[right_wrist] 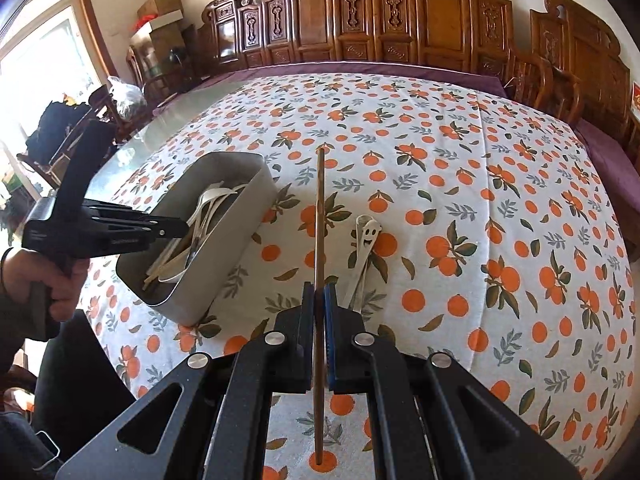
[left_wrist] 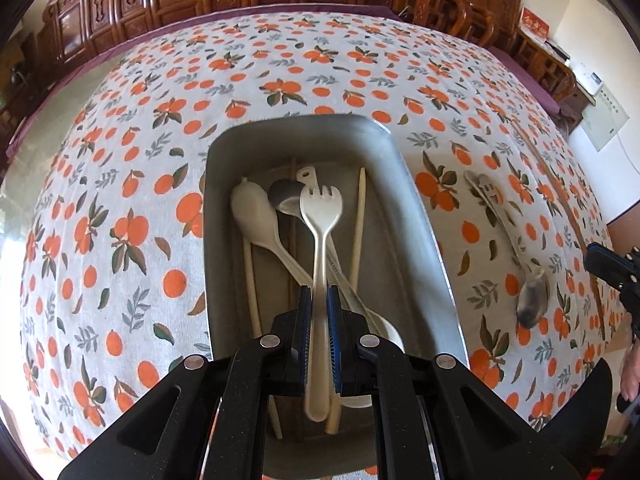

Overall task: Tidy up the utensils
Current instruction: 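Carry the white fork into the tray with left tool while right tool carries the chopstick, then open left tool to release the fork while right tool lowers the chopstick into the tray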

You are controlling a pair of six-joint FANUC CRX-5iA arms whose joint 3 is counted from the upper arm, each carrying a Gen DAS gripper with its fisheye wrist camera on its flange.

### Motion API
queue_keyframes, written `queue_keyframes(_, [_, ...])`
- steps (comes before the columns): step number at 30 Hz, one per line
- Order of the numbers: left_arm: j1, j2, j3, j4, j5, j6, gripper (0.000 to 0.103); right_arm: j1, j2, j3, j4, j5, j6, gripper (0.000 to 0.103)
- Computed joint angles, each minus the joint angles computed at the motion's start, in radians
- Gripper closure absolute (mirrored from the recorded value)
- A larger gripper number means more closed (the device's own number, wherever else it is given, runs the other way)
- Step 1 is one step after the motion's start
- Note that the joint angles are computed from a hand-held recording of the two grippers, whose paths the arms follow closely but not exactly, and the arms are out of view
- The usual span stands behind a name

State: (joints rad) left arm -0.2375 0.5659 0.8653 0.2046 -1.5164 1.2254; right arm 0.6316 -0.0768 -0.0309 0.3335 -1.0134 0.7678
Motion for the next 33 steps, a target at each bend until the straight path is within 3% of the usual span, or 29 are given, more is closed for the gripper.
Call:
queue_keyframes(12, [0.002,-0.006,-0.004,0.007,0.014,0.005,0.096,0.010,0.008,0.018,0.000,-0.005,0.007,0.097])
queue_keyframes(17, [0.016,-0.045,-0.045,0.029,0.041,-0.007,0.086,0.026,0.016,0.031,0.012,-0.007,0.002,0.097])
queue_keyframes(24, [0.046,-0.110,-0.104,0.060,0.080,-0.032,0.083,0.051,0.046,0.072,0.021,-0.003,0.004,0.097])
queue_keyframes(30, [0.079,-0.160,-0.153,0.090,0.110,-0.054,0.073,0.070,0.095,0.135,0.009,-0.003,0.022,0.097])
queue_keyframes(33, [0.100,-0.187,-0.182,0.109,0.133,-0.064,0.058,0.077,0.125,0.173,0.000,-0.007,0.038,0.097])
